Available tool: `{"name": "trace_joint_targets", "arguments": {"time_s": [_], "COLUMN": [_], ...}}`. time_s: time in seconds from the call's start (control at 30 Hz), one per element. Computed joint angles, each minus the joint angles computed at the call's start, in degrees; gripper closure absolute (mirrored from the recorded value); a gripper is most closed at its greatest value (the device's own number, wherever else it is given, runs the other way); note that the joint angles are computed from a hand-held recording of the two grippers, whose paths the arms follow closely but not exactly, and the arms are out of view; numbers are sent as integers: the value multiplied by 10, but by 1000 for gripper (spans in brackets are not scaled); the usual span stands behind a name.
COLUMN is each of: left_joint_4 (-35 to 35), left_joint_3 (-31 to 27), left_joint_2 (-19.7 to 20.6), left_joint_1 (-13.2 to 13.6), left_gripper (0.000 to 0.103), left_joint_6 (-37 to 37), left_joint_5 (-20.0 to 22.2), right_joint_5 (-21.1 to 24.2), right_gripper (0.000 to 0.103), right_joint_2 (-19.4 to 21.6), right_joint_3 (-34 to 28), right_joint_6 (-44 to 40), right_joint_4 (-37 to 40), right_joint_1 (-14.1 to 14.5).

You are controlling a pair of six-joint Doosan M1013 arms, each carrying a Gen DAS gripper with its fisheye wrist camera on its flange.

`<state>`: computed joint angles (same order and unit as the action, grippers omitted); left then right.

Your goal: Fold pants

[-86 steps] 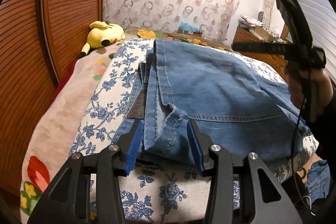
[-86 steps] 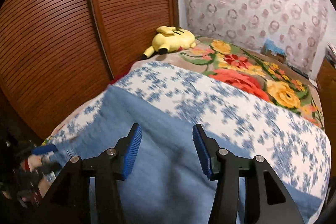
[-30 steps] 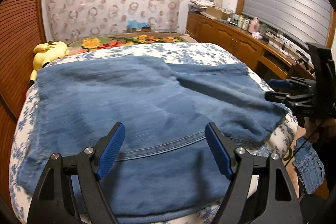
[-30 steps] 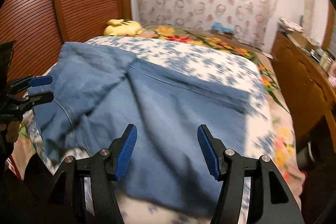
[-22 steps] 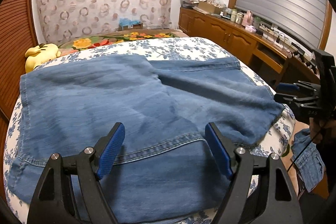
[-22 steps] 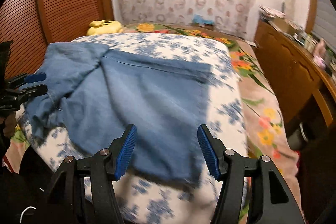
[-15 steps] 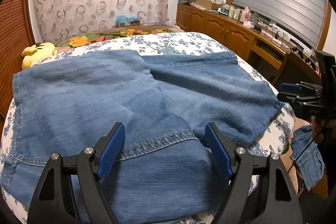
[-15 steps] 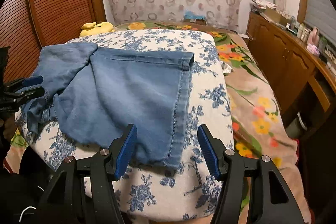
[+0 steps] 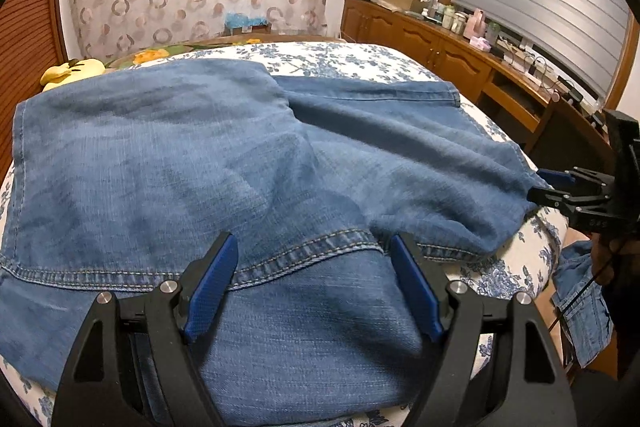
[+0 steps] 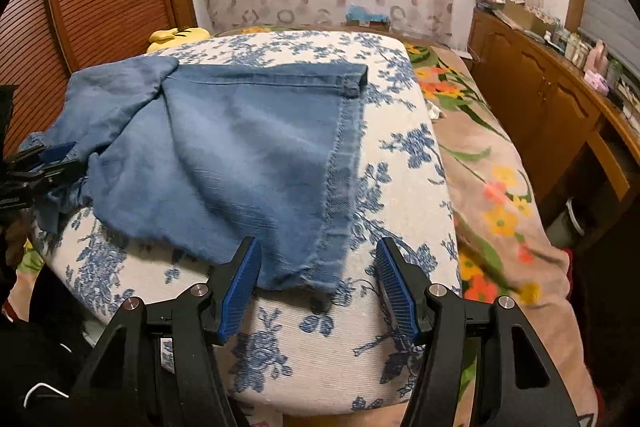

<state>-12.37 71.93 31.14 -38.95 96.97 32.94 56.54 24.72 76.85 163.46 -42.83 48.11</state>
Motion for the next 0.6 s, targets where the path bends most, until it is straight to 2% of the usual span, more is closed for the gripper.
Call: {"name": "trace_joint_targets", "arguments": {"time_s": [0.2, 0.37, 0.43, 0.6], "left_joint_4": [-4, -14, -12, 0], "left_joint_3": [-1, 1, 4, 7], "left_joint_2": [-2, -7, -9, -17], "left_joint_1": [1, 3, 4, 8], "left_gripper": [24, 24, 24, 24], "left_joint_6": [4, 10, 6, -7], "left_joint_5": [6, 5, -1, -14], "right_joint_5": [7, -6, -25, -45], "right_gripper": [42, 65, 84, 87], "right_joint_2": [7, 7, 3, -5], "right_joint_3": [-7, -8, -2, 6], "right_joint_6": [-17, -45, -52, -41], "right_joint_4": [-8, -2, 4, -6], "right_joint_1": [2, 3, 2, 4]}}
